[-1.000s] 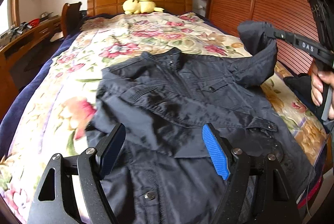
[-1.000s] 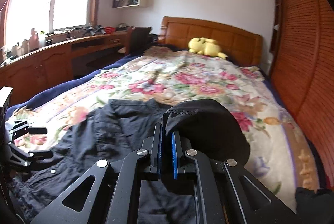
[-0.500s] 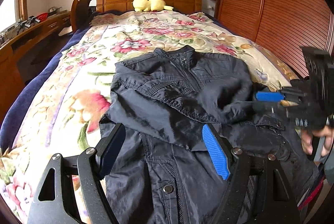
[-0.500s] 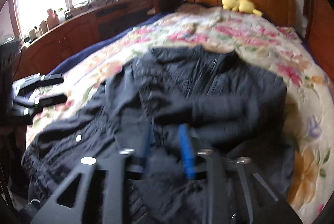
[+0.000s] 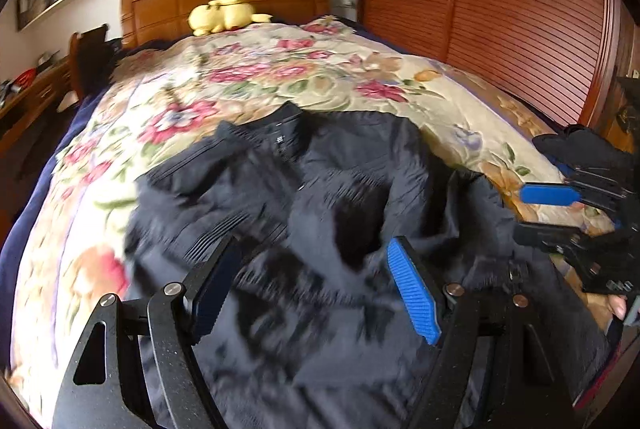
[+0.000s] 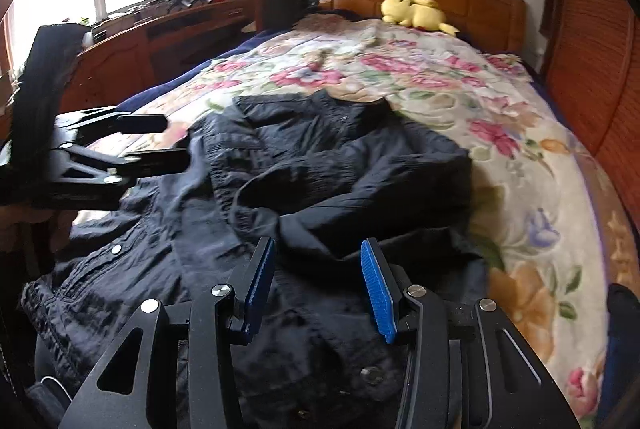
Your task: Fold large clothes
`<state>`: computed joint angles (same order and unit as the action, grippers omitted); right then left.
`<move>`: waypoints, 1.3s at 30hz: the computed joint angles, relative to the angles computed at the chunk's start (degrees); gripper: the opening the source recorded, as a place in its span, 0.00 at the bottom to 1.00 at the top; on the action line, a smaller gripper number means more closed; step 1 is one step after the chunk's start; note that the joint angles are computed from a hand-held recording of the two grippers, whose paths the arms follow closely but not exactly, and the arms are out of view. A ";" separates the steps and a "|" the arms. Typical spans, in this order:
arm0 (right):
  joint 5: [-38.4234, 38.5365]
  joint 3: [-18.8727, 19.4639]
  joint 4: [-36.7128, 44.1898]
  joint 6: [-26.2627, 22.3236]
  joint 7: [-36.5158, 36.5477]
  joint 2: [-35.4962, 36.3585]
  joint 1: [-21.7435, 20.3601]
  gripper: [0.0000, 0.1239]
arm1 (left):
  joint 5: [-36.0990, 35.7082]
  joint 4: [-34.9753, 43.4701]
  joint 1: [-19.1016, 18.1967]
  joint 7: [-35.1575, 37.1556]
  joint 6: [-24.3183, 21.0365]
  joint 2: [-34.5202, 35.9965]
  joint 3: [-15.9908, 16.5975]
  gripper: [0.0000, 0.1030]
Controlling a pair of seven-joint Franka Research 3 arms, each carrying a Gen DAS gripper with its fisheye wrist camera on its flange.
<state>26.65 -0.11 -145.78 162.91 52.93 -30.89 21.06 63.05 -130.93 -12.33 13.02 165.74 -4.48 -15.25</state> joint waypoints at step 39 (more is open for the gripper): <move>-1.11 -0.69 -5.38 7.27 3.47 -2.61 1.89 0.44 | -17.24 7.45 -7.49 17.03 4.08 8.83 10.95 0.13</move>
